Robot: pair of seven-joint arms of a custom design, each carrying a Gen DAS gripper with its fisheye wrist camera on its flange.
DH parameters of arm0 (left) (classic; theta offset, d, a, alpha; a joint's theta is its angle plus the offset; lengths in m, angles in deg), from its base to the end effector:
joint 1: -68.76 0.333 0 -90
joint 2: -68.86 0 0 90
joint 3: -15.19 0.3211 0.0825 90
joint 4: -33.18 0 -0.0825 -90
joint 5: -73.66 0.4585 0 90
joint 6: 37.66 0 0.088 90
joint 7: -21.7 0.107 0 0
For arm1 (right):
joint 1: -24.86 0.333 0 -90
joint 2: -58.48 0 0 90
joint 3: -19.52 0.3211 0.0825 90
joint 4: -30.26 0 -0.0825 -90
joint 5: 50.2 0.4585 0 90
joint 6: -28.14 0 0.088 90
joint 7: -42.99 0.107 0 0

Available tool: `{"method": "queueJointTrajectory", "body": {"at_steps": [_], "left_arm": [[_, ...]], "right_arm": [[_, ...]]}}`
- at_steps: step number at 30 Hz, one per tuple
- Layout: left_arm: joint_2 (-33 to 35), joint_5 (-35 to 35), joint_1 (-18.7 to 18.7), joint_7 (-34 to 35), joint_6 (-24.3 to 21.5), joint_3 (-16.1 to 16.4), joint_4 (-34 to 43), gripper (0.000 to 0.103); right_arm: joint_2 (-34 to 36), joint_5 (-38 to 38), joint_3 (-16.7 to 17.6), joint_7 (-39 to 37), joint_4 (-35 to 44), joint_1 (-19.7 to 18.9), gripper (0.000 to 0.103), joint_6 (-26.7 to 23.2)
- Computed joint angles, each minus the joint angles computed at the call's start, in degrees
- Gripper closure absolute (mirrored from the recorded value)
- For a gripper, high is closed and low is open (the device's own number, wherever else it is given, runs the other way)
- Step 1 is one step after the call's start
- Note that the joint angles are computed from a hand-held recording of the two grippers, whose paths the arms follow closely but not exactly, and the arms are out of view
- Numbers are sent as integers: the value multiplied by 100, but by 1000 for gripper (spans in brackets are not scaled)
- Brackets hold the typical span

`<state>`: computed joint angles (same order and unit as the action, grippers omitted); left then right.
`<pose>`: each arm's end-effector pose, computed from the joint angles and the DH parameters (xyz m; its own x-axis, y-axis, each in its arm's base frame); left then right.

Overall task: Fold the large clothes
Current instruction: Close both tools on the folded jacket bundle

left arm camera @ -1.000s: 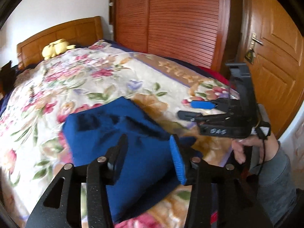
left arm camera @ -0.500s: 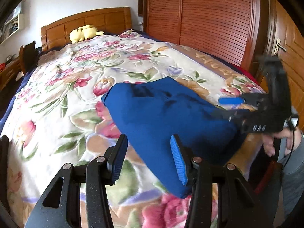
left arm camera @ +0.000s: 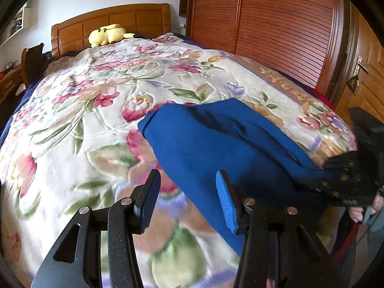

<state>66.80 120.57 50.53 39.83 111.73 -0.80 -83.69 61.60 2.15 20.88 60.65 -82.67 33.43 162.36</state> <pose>0.5298 -0.3809 0.4940 0.0225 -0.9958 0.0890 -0.6751 -0.0808 -0.7333 0.6555 0.1269 0.4531 0.7987 -0.5823 -0.1519 -0.5033 -0.5080 -0.6990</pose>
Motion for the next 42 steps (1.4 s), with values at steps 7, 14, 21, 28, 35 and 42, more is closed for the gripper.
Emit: {"method": "queueJointTrajectory", "body": {"at_steps": [7,14,21,28,35,42], "left_arm": [[632,-227,125,534,107,195,633,54],[1422,-673,206,1221,-4,387,1428,54],[1968,-1048,235,1743,-197,488,1928,54],[2255,-1062,160,1795,-155,614,2170,45],[2298,-869,115,1561,-119,723,2173,30],[2327,-918,166,1610,-86,698,2184,27]], "right_arm": [[-273,445,-138,-516,-188,-84,90,890],[-7,479,-93,-167,-34,-172,79,926],[-763,703,-196,-149,-886,-148,51,1416],[-1157,372,-276,190,-1400,-9,49,1570],[-970,126,-236,512,-1439,116,49,1659],[-747,394,-224,418,-1274,158,49,1672]]}}
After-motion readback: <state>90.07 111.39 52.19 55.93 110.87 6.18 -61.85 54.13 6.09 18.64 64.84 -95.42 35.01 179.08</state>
